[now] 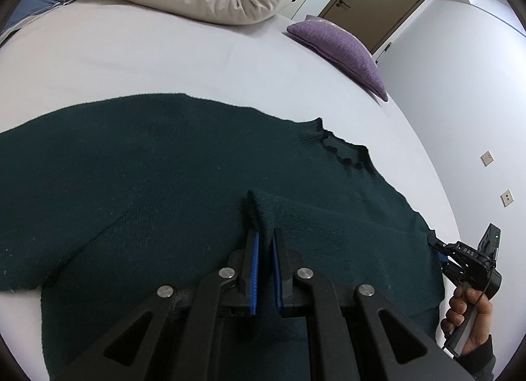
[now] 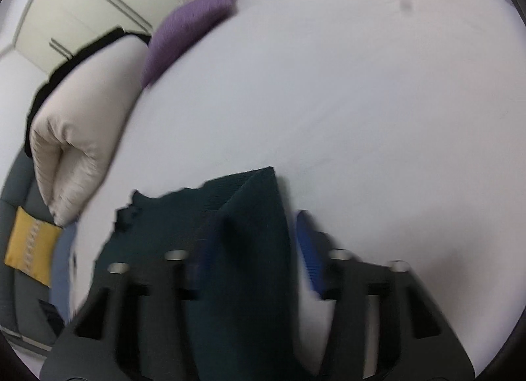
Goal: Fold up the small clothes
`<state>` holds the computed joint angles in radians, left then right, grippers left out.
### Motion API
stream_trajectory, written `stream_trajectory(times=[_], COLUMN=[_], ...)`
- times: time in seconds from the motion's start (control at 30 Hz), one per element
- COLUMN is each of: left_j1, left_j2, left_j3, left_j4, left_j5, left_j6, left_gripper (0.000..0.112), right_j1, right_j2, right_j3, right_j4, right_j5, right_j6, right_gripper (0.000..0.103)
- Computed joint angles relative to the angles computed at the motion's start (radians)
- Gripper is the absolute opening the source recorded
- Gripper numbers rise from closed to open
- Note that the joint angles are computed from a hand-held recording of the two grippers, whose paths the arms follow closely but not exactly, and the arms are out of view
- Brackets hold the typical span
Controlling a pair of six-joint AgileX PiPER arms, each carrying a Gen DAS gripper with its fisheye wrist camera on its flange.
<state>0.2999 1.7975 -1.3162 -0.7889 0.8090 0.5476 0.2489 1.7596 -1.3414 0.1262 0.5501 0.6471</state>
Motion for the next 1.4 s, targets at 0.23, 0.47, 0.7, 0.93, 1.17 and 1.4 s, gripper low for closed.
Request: stream_trajectory(times=[0.23, 0.47, 0.7, 0.93, 1.17, 1.4], left_j1=[-0.005, 0.006, -0.007, 0.015, -0.117, -0.096], left_j2=[-0.002, 0.031, 0.014, -0.113, -0.19, -0.123], left_j3=[0.017, 0.01, 0.057, 0.108, 0.174, 0.179], left_j4=[-0.015, -0.063, -0.087, 0.003, 0.104, 0.097], left_j5=[-0.021, -0.025, -0.083, -0.132, -0.202, -0.189], left_j6=[0.032, 0.071, 0.147, 0.039, 0.037, 0.072], left_gripper=[0.008, 0.008, 0.012, 0.048, 0.048, 0.042], right_j1=[0.028, 0.025, 0.038, 0.072, 0.24, 0.242], right_j2=[-0.013, 0.0, -0.027, -0.076, -0.187, -0.197], right_j3=[0.043, 0.104, 0.148, 0.075, 0.2, 0.387], right_j4=[-0.143, -0.323, -0.371, -0.337, -0.262, -0.032], right_j5=[-0.042, -0.133, -0.162, 0.009, -0.118, -0.299], right_j6=[0.085, 0.289, 0.325, 0.274, 0.251, 0.079], right_gripper=[0.006, 0.004, 0.004, 0.029, 0.029, 0.021])
